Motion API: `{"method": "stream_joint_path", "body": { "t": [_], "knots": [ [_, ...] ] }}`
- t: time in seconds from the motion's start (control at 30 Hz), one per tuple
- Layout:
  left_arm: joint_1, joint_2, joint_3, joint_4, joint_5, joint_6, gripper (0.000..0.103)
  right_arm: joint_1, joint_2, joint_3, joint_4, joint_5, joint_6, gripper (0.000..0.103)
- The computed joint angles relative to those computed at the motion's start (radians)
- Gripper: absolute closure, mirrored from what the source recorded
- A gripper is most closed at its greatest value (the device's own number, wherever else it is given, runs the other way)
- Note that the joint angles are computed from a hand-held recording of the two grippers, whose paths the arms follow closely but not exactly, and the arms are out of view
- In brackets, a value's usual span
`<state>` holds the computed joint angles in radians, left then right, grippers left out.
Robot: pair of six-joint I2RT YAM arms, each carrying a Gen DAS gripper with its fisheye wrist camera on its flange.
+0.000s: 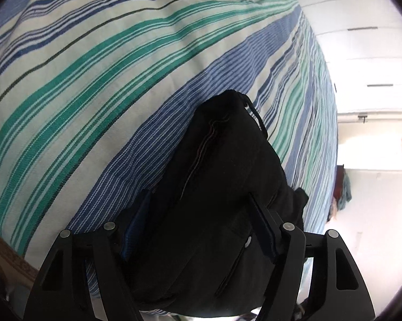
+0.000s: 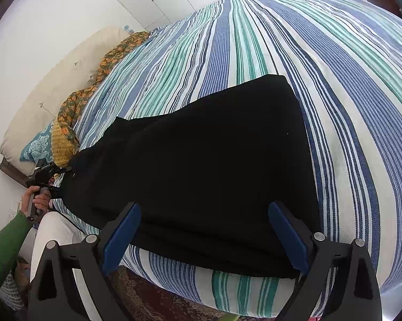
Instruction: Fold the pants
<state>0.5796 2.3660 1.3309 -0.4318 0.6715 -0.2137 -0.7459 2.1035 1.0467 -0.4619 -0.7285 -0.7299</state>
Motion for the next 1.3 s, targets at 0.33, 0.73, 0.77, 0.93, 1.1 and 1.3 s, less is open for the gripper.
{"method": "stream_joint_path", "body": {
  "t": [0.33, 0.73, 0.77, 0.93, 1.1, 1.3],
  "knots": [
    [-0.004, -0.286, -0.287, 0.254, 0.064, -0.157, 0.088, -0.009, 0.012, 0.024, -0.03, -0.018, -0.01, 0.005],
    [-0.628, -0.719, -0.409, 0.361, 0.069, -0.449, 0.097, -0.13, 0.067, 0.211, -0.328, -0.257, -0.049, 0.005],
    [-0.697, -0.675, -0.372, 0.383, 0.046, -0.467, 0.099, -0.146, 0.059, 0.215, -0.333, -0.279, -0.056, 0.005],
    [-1.007, -0.308, -0.094, 0.417, -0.143, -0.474, 0.099, -0.208, 0.054, 0.244, -0.296, -0.316, 0.005, 0.005],
    [-1.082, -0.222, 0.001, 0.344, -0.243, -0.5, 0.081, -0.261, 0.05, 0.254, -0.229, -0.335, 0.106, 0.005],
    [-0.998, -0.596, -0.287, 0.352, -0.485, -0.375, 0.052, -0.274, 0.093, 0.317, -0.305, -0.37, 0.098, 0.005]
  ]
}}
